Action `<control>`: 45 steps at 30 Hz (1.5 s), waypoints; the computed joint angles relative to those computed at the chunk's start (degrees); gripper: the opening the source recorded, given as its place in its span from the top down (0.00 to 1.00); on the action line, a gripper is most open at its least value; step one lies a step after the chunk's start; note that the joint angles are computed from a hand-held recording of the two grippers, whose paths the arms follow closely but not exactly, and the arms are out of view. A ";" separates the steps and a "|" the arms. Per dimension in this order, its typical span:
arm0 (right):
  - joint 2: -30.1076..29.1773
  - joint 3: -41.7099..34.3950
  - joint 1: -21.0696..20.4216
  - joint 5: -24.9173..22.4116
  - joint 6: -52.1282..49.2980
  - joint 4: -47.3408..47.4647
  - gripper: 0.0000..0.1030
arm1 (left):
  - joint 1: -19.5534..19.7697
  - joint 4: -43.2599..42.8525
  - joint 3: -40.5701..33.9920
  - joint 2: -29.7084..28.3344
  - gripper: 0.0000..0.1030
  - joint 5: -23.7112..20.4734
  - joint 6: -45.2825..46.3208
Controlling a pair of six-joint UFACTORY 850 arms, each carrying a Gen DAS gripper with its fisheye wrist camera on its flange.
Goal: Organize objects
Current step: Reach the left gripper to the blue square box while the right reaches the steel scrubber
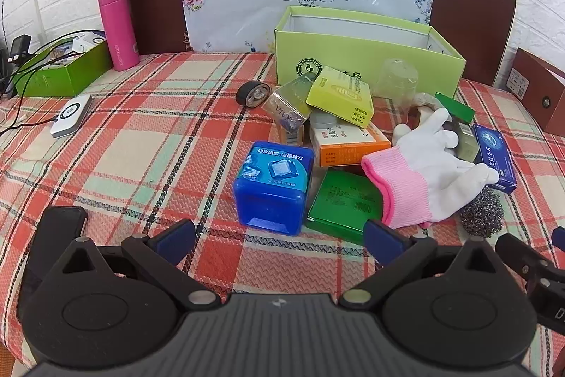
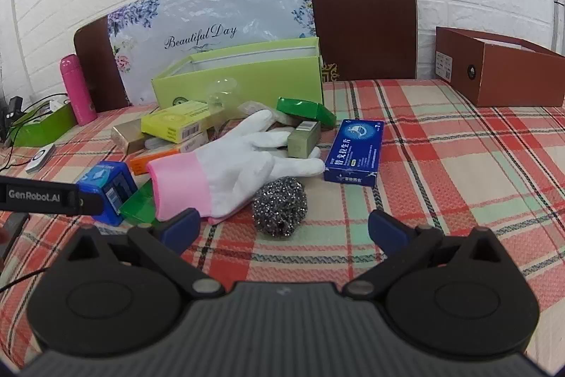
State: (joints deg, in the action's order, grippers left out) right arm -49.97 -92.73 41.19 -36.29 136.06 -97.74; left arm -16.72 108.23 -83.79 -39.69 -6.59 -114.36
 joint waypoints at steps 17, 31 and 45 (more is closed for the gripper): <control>-0.78 -1.33 -0.82 2.91 -2.68 3.27 0.00 | 0.31 -24.09 -2.76 -1.98 0.00 0.89 23.54; -2.86 -4.53 -1.78 5.19 -8.34 8.25 0.00 | 0.97 -52.83 -7.66 -5.29 0.00 0.17 52.49; -5.29 -8.73 -2.61 5.23 -19.17 15.49 0.00 | 2.24 -79.34 -16.23 -10.99 0.00 -1.99 80.03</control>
